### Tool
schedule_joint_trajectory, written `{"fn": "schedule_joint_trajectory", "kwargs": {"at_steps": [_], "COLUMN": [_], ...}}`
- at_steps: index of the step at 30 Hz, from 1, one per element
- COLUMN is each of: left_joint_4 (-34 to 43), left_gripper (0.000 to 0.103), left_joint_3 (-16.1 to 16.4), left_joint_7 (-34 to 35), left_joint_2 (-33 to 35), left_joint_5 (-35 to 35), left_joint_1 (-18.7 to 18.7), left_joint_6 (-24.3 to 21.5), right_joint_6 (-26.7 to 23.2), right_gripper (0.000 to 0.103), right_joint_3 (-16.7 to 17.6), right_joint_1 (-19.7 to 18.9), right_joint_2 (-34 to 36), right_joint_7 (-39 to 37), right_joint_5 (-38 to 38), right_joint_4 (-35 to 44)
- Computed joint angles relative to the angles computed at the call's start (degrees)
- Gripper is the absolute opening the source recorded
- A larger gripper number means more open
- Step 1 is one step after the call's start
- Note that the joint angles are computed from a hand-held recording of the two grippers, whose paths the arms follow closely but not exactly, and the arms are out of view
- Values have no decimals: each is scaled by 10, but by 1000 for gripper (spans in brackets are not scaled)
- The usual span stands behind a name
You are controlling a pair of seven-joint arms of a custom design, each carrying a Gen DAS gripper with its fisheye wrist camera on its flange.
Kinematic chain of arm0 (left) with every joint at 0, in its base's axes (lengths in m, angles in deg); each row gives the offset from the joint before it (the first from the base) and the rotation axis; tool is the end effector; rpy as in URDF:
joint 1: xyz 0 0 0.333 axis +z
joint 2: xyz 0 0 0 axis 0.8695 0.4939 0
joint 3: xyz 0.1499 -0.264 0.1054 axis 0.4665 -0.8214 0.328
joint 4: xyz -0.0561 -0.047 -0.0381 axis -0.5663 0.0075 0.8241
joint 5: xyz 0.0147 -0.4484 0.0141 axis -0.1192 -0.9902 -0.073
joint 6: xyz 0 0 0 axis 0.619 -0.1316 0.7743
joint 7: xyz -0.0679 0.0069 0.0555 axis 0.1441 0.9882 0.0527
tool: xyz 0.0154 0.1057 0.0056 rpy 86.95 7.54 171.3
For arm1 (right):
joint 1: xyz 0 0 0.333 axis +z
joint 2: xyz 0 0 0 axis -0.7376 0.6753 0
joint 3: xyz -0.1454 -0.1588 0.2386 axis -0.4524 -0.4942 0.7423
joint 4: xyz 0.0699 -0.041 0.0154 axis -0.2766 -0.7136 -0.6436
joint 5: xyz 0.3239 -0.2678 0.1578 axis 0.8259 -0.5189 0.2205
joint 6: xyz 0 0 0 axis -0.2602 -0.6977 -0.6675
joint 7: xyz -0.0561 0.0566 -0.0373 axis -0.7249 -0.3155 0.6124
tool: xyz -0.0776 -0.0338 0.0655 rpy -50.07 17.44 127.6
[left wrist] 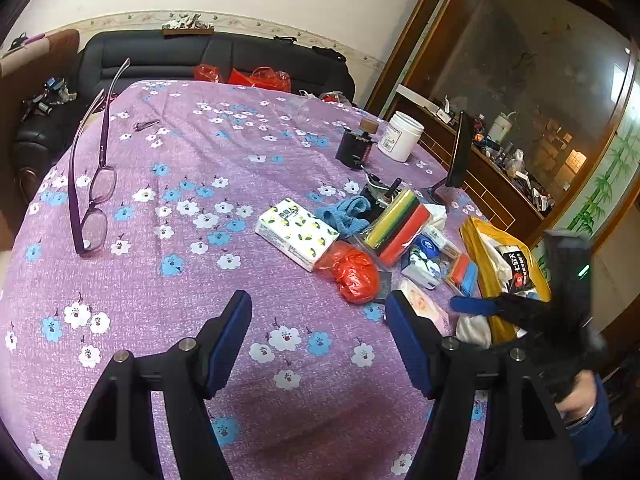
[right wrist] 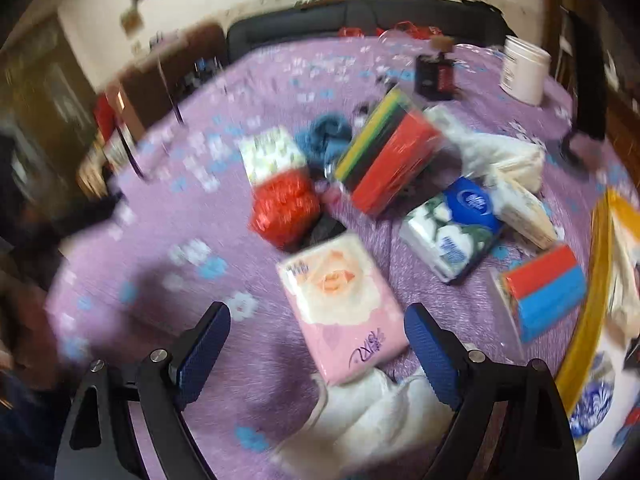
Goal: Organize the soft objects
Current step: 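Move both tools back over the pile, right tool toward the pink tissue pack, then grasp the red plastic bag with the left tool while the right tool grasps the pink tissue pack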
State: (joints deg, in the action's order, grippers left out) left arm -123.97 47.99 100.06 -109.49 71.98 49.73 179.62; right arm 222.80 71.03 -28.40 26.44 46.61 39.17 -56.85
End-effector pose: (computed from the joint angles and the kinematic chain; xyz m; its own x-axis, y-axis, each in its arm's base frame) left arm 0.3719 -0.1513 0.4204 0.0795 -0.9327 0.3518 -0.6709 -0.3111 -0.6731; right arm 0.4910 0.1278 0.3825 0.6358 -0.7562 -0.1547 -0.6967 -0.4760 -0.5368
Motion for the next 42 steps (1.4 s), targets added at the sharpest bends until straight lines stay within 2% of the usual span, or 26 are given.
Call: {"fn": "schedule_joint_trajectory", "kwargs": {"at_steps": [2,3,4,5,6,7,9,12,16,20,23,25,26,28,30,31,33,34,35,38,42], "left_joint_4": [-1,-2,-2,-3,-3,-3,-3,-1,18,63,113,147,169,210,238,251,262,266,268,251,201], "left_gripper": [69,69,69,69,69,69,69,69,69,68,68,62,55,54,54,54,43,35,32,31,31], "left_joint_3": [-6,-10,-12,-11,-10,-9,-10,-10,2,42,35,25,7,-28,-40,-38,-30,-44,-39,-23,0], "left_joint_7": [-1,-3,-3,-3,-3,-4,-8,-11,-7,19,23,23,9,-35,-75,-85,-103,-146,-154,-154,-103], "left_joint_2": [-5,-8,-10,-12,-12,-13,-15,-18,1,64,128,167,189,227,256,275,294,296,298,285,229], "left_joint_5": [3,5,7,9,9,9,9,11,9,-14,-25,-27,-15,30,72,84,104,159,173,173,117], "left_joint_1": [6,9,13,14,13,14,18,19,9,-31,-32,-29,-12,24,38,38,31,47,43,30,5], "left_joint_6": [-3,-6,-8,-9,-10,-12,-17,-28,-46,-60,-78,-96,-108,-149,-175,-178,-179,-180,-184,-168,-138], "right_joint_6": [61,62,30,1,-58,-87,-89,-43,-59,-67,-79,-81,-80,-77,-74,-68,-58,-54,-54,-41,-3], "right_gripper": [93,93,93,93,93,93,93,93,93,93,93,93,93,93,93,93,93,93,93,93,93], "right_joint_3": [19,17,-5,-14,-30,-33,-27,-24,-53,-66,-69,-68,-66,-62,-58,-55,-50,-47,-44,-27,1], "right_joint_1": [12,17,38,43,49,47,37,23,4,-13,-25,-32,-35,-38,-40,-38,-36,-33,-29,-19,-3], "right_joint_2": [2,-3,-14,-18,-29,-38,-56,-82,-90,-87,-87,-83,-81,-79,-81,-84,-89,-89,-87,-74,-37], "right_joint_7": [-6,-22,-51,-70,-102,-116,-122,-130,-110,-115,-121,-121,-122,-129,-135,-143,-155,-156,-156,-149,-114], "right_joint_5": [-8,7,29,42,60,74,94,110,133,159,171,176,177,180,178,177,172,166,161,134,86], "right_joint_4": [-21,-25,-26,-22,-17,-16,-23,-42,-36,-28,-27,-27,-27,-30,-34,-37,-43,-42,-40,-35,-25]}}
